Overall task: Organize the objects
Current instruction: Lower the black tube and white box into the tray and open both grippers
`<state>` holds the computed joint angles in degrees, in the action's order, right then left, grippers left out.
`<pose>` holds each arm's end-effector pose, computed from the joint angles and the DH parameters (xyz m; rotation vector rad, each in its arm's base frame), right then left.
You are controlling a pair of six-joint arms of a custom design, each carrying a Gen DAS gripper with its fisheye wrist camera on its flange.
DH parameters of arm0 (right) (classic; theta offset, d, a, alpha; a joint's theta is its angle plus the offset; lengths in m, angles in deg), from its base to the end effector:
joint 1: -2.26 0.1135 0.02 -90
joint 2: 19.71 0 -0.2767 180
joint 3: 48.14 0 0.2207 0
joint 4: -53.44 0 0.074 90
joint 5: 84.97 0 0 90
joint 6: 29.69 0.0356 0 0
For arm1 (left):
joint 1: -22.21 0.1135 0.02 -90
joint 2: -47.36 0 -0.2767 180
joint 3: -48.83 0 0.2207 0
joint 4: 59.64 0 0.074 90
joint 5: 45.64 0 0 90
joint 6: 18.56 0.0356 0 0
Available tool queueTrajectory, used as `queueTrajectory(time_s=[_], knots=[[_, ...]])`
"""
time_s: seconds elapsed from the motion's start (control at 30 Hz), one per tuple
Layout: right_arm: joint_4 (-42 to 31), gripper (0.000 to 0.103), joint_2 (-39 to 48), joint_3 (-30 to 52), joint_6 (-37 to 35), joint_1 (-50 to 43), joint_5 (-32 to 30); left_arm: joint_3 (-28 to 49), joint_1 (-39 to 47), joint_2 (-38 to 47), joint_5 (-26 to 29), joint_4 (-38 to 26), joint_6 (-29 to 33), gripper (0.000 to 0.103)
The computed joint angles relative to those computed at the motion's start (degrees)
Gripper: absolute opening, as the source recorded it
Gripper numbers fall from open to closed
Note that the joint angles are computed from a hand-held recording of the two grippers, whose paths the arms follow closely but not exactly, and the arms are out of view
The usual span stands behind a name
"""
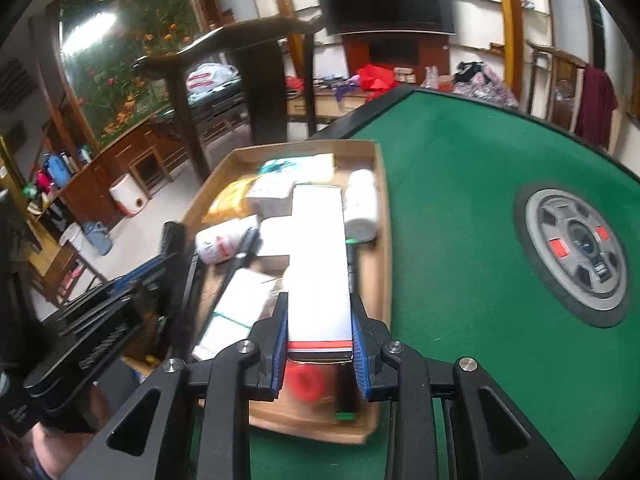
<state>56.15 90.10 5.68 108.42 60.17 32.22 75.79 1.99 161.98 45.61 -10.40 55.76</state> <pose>0.1734 0.2459 0.1062 -0.0129 2.3830 0.2841 0.2157 -0.0803 0.0764 0.1017 2.2640 -0.3610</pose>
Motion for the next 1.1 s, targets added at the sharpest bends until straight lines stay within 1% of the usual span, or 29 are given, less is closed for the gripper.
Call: queueTrajectory(time_s=[0.1,0.23,0.33,0.5,0.63,0.7,0.77,0.9,1.03,1.1], knots=[[3.15,0.03,1.49,0.18,-0.48,0.43,-2.85,0.75,0.42,0.85,-0.02,-0.51,0.5,0.017],[4.91,0.03,3.96,1.06,-0.41,0.22,-5.61,1.36,0.09,2.18,-0.32,-0.45,0.58,0.017],[4.15,0.03,4.13,1.54,-1.03,1.19,-4.26,1.85,-0.49,3.54,-0.7,-0.08,0.49,0.017],[-0.34,0.03,5.78,4.19,-1.22,1.46,-1.11,2.27,-1.72,4.66,-2.09,0.52,0.48,0.017],[-0.61,0.03,5.79,3.93,-1.35,0.83,0.14,1.92,-2.87,5.52,-3.97,2.22,0.62,0.017],[-3.03,0.03,6.49,5.26,-1.32,1.33,2.85,1.76,-3.32,5.98,-5.13,3.18,0.95,0.017],[-6.13,0.03,7.61,7.02,-1.28,1.95,5.87,1.67,-3.18,6.12,-4.74,3.62,0.81,0.017],[-6.64,0.03,7.88,7.43,-1.87,2.41,6.9,1.15,-3.69,6.36,-5.53,4.74,1.08,0.017],[-7.92,0.03,9.44,9.6,-4.77,3.78,6.85,0.76,-4.33,6.38,-6.25,5.48,1.26,0.017],[-7.79,0.03,9.45,9.72,-5.07,4.1,6.29,0.63,-4.55,6.55,-6.34,5.85,1.28,0.017]])
